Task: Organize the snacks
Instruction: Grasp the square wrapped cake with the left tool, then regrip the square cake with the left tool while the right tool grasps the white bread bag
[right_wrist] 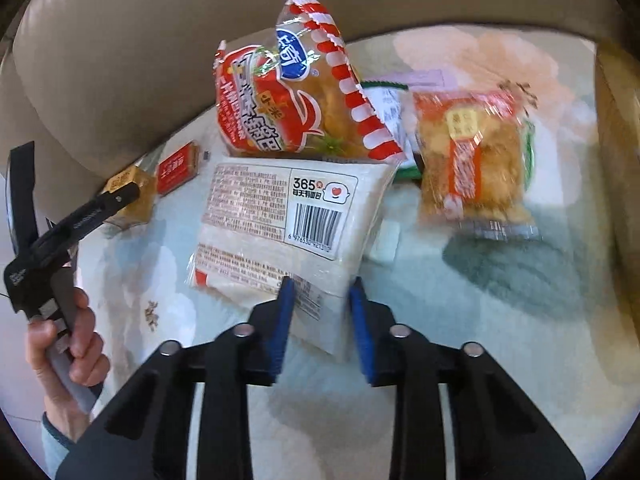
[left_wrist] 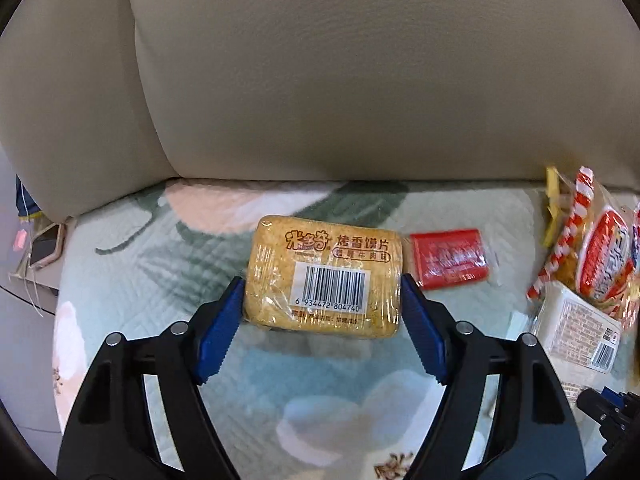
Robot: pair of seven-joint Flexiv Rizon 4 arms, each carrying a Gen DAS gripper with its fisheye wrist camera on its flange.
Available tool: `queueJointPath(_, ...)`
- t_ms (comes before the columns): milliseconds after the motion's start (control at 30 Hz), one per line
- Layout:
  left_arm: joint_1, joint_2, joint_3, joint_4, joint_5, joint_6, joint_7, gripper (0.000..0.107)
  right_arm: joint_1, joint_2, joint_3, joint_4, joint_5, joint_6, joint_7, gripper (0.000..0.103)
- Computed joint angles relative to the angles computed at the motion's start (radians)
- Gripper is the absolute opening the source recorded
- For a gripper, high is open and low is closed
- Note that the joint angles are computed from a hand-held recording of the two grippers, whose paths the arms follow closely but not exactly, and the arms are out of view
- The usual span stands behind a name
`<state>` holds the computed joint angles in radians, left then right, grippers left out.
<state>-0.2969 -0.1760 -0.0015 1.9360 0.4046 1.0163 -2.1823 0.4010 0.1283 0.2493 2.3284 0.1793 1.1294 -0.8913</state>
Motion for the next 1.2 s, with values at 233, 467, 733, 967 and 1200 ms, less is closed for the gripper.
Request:
queueJointPath(233, -0.042, 0.106, -0.075, 0.06, -0.116, -0.01, 0.057, 0.076, 0.014, 0.13, 0.03, 0.075, 0.027, -0.04, 0.084, 0.017)
queueJointPath(467, -0.11, 0.155, -0.151, 0.12, -0.137, -0.068, 0.031, 0.076, 0.031, 0.382, 0.056, 0.181, 0.085, -0.215, 0.243, 0.016)
queueJointPath(733, -0.15, 0.173, -0.169, 0.165, -0.178, -0.182, 0.128, 0.077, 0.095, 0.615, 0.056, 0.239, 0.168, -0.449, 0.303, 0.022)
queueJointPath(967, -0.14, 0.292, -0.168, 0.186, -0.177, -0.376, 0.119, 0.087, 0.133, 0.681, -0.008, 0.249, 0.298, -0.572, 0.197, 0.058)
queueJointPath(1200, -0.136, 0.403, -0.069, 0.383, -0.529, -0.195, 0.184, 0.087, 0.04, 0.687, -0.02, 0.233, 0.199, -0.592, 0.107, 0.073)
